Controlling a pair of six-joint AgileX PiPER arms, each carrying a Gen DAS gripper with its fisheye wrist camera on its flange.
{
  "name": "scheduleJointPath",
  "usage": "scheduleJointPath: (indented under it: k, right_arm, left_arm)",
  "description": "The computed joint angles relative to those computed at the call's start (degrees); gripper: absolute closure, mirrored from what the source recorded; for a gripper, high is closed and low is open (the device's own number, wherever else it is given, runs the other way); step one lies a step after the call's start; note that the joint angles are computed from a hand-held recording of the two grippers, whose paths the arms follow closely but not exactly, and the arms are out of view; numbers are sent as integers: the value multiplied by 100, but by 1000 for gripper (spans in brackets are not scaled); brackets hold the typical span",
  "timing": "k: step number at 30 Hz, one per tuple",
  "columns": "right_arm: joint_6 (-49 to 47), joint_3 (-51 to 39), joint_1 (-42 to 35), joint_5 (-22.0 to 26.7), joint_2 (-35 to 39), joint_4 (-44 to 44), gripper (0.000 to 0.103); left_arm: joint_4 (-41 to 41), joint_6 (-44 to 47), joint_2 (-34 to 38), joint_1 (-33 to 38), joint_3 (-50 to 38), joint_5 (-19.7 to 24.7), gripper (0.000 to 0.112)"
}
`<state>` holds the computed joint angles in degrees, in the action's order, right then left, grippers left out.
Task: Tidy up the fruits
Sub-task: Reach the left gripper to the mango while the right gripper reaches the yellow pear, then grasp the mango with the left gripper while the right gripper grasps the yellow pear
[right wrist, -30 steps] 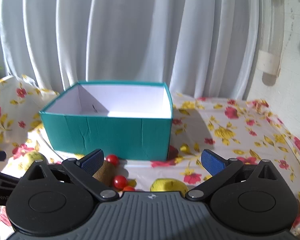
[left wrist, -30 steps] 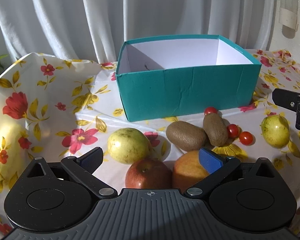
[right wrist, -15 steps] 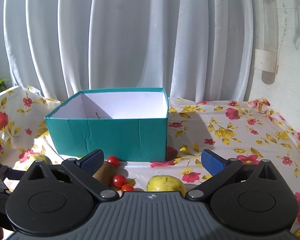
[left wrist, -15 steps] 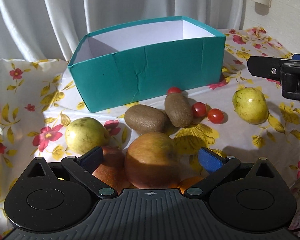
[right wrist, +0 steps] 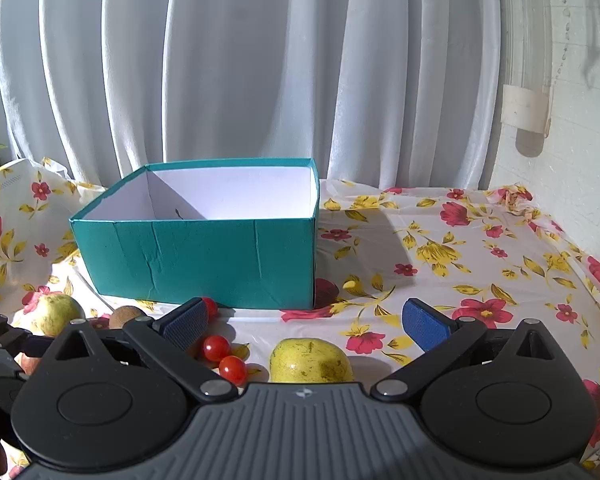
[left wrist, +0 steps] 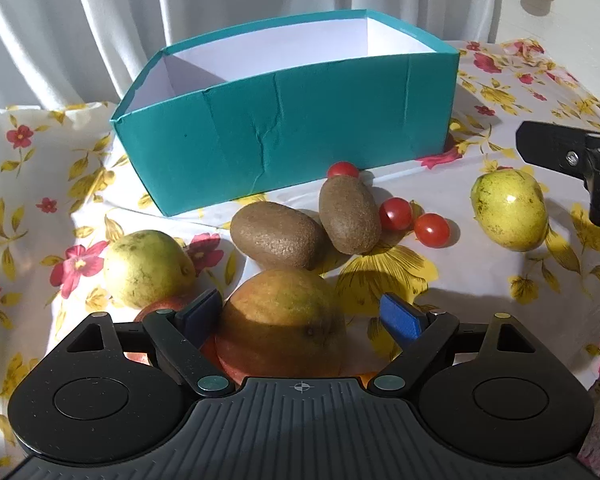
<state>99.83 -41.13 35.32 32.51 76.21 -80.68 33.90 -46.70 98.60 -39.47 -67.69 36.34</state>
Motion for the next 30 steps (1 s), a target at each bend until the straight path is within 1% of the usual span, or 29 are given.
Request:
scheduleJointPath:
  k: [1, 4, 5, 6, 10, 11, 14, 16, 17, 18, 20, 22, 26, 29, 30]
  right_arm:
    - [-37, -27, -28, -14, 39, 58, 0]
    - [-183, -89, -122, -72, 126, 242, 0]
    - [-239, -108, -155, -91, 154, 298, 0]
    - [-281, -133, -174, -89, 189, 344, 0]
    - [-416, -201, -220, -101, 294, 510, 0]
    - [-470, -215, -232, -112, 308, 563, 0]
    - [-413, -210, -214, -102, 336, 484, 0]
    - [-183, -146, -173, -76, 333, 208, 0]
    - [-2, -102, -148, -49, 331, 17, 0]
    - [195, -45, -132, -37, 331, -206, 0]
    - [223, -42, -106, 14, 388, -329, 0]
    - [258, -28, -149, -42, 477, -446, 0]
    - [76, -149, -342, -270, 760, -185, 0]
    - [197, -222, -418, -296, 1003, -251, 0]
    - [219, -257, -408, -239, 1104, -277, 0]
  left_arm:
    - [-95, 51, 76, 54, -68, 36, 23]
    - [-530, 342, 280, 276, -239, 101, 33]
    - [-738, 493, 296, 365, -245, 29, 33]
    - [-716, 504, 312, 365, -261, 28, 33]
    - [-358, 375, 385, 239, -205, -40, 34]
    - [-371, 396, 369, 261, -175, -87, 34]
    - [-650, 667, 276, 365, -101, -238, 34]
    - [-1098, 991, 149, 511, -30, -403, 34]
    - [-1225, 1069, 114, 556, -40, -394, 34]
    - [-1200, 1044, 68, 565, -39, -376, 34]
    - [-990, 878, -76, 555, 19, -375, 34]
    - [-956, 847, -250, 594, 50, -366, 34]
    - [-889, 848, -404, 635, -19, -286, 34]
    - [-923, 906, -450, 670, -48, -278, 34]
    - [-958, 955, -458, 682, -60, -267, 34]
